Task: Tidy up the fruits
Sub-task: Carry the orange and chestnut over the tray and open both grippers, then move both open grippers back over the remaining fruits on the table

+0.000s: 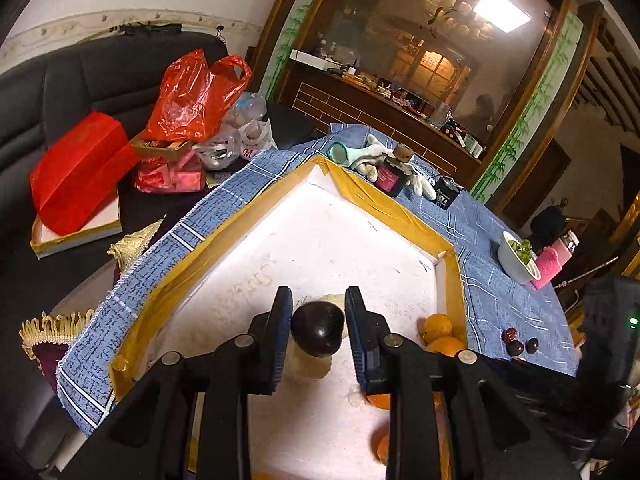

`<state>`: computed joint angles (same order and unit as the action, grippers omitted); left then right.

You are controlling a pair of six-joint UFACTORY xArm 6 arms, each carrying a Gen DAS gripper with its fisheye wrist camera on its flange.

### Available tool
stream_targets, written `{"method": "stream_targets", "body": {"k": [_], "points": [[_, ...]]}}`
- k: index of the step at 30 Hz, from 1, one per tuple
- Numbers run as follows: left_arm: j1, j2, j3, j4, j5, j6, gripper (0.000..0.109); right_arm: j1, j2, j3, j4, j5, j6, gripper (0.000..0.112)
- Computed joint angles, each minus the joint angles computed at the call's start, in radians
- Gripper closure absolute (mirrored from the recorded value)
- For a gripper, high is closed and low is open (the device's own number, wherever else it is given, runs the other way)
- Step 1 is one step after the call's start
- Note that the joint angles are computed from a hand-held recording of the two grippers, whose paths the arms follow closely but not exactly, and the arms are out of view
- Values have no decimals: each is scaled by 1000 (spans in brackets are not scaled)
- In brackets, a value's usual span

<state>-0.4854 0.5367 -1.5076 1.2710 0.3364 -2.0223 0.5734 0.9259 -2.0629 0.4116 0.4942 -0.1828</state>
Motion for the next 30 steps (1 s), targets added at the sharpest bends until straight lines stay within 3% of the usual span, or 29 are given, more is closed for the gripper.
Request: {"method": "stream_targets", "body": {"k": [3,6,8,12,17,22,30], "points": [[2,-18,17,45,1,-52,58,0,63,-103,-22,53,38,70],[6,-44,42,95,-2,-109,51,0,65,-103,-5,41,43,49],[6,-59,56,112,4,-134,47,2,49,-79,-3,16,42,47],[0,-85,78,124,16,-161,44,5,-37,51,3,-76,24,46],[-29,-98,70,103,34,-119,38,0,-172,277,47,-227,-19,36],[-75,-73,14,48,40,1,38,-27,-301,496,245,-333,-141,36],[-158,22,-138,-112,53,268,37,-107,-449,717,779,-431,-474,36]]}}
